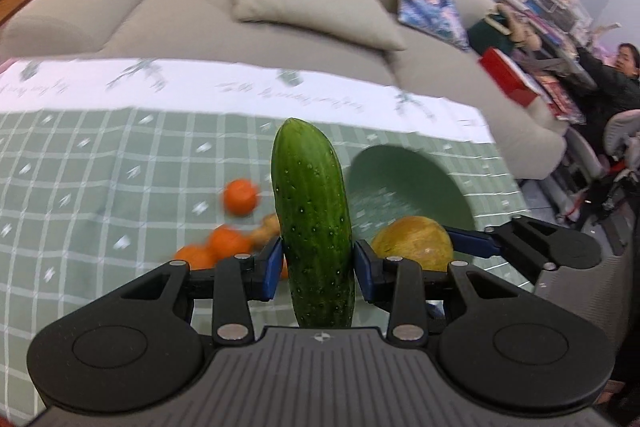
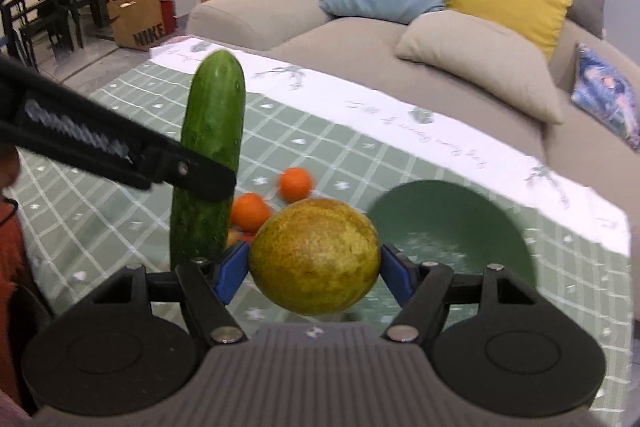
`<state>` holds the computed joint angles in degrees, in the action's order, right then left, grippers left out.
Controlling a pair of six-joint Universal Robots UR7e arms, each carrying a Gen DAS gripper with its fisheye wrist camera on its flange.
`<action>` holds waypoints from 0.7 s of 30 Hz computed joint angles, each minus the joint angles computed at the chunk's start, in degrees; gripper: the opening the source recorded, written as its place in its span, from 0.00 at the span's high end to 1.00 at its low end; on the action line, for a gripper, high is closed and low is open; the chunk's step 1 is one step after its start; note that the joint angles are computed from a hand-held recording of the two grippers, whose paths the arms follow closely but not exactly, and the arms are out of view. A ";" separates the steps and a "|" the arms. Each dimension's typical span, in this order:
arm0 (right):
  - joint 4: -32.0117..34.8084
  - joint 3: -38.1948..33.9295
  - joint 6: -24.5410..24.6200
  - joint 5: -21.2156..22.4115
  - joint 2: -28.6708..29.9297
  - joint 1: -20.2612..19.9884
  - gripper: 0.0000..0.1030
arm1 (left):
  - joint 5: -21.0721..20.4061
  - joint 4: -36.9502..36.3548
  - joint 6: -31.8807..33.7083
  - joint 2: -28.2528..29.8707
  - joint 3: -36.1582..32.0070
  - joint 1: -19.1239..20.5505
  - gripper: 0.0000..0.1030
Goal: Organize fruits
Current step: 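Carry the cucumber with the left gripper while the right gripper carries the pomelo over the colander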
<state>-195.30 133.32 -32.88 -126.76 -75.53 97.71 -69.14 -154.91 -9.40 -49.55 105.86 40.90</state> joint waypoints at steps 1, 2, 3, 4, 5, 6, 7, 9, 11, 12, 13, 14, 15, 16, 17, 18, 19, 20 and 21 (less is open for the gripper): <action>0.26 -0.28 -0.79 -0.49 -0.51 -0.61 0.35 | -0.92 0.15 0.44 1.01 -1.28 -0.07 0.59; 0.53 -0.53 -1.56 -0.99 -1.00 -1.27 0.35 | -1.72 0.16 0.83 2.00 -2.40 -0.12 0.59; 0.70 -0.86 -2.36 -1.43 -1.25 -2.05 0.35 | -2.57 0.47 1.08 3.16 -3.76 -0.15 0.59; 0.86 -1.25 -3.02 -2.00 -1.37 -2.87 0.35 | -3.38 1.02 1.09 4.16 -4.99 -0.15 0.59; 0.93 -1.67 -3.85 -2.76 -1.39 -3.70 0.35 | -4.41 1.87 1.09 5.45 -6.66 -0.08 0.59; 0.81 -1.89 -4.90 -3.41 -1.39 -4.47 0.35 | -5.60 2.66 0.92 6.73 -8.26 -0.04 0.59; 0.86 -2.20 -6.18 -3.78 -1.51 -5.36 0.35 | -6.41 3.36 0.82 7.85 -9.57 -0.04 0.59; 1.63 -2.44 -8.07 -3.87 -1.95 -6.80 0.35 | -6.40 4.79 1.69 10.29 -12.05 -0.52 0.59; 3.65 -2.84 -8.92 -3.46 -2.60 -8.39 0.35 | -5.87 6.01 2.41 12.61 -14.06 -0.94 0.59; 4.37 -2.98 -9.25 -3.19 -2.80 -9.22 0.35 | -6.23 6.55 2.09 13.33 -14.66 -1.05 0.59; 4.76 -3.13 -9.91 -3.15 -2.72 -9.96 0.35 | -6.71 7.25 1.61 13.97 -15.30 -0.95 0.59; 4.90 -3.27 -10.70 -3.27 -2.61 -10.58 0.35 | -6.77 8.07 1.39 14.71 -16.02 -0.86 0.59; 4.73 -3.33 -11.15 -3.36 -2.34 -11.11 0.35 | -6.59 8.80 0.96 15.38 -16.61 -0.71 0.59; 4.75 -3.23 -11.06 -3.36 -2.22 -11.47 0.35 | -6.52 9.42 0.28 16.02 -17.14 -0.51 0.59; 5.06 -3.17 -10.73 -2.89 -2.15 -12.06 0.35 | -6.62 10.42 -0.42 16.49 -17.66 -0.26 0.59; 5.77 -3.28 -10.44 -2.43 -2.30 -12.49 0.35 | -6.82 11.80 -0.84 16.82 -18.39 0.08 0.59; 6.34 -3.15 -10.15 -2.12 -2.34 -12.84 0.35 | -6.83 12.71 -1.10 17.10 -18.65 0.26 0.59; 6.91 -3.08 -9.76 -2.37 -2.11 -12.71 0.35 | -6.64 12.88 -0.89 17.16 -18.61 0.32 0.59; 7.78 -2.88 -9.50 -2.27 -2.23 -12.81 0.35 | -6.66 13.24 -0.69 17.15 -18.53 0.42 0.59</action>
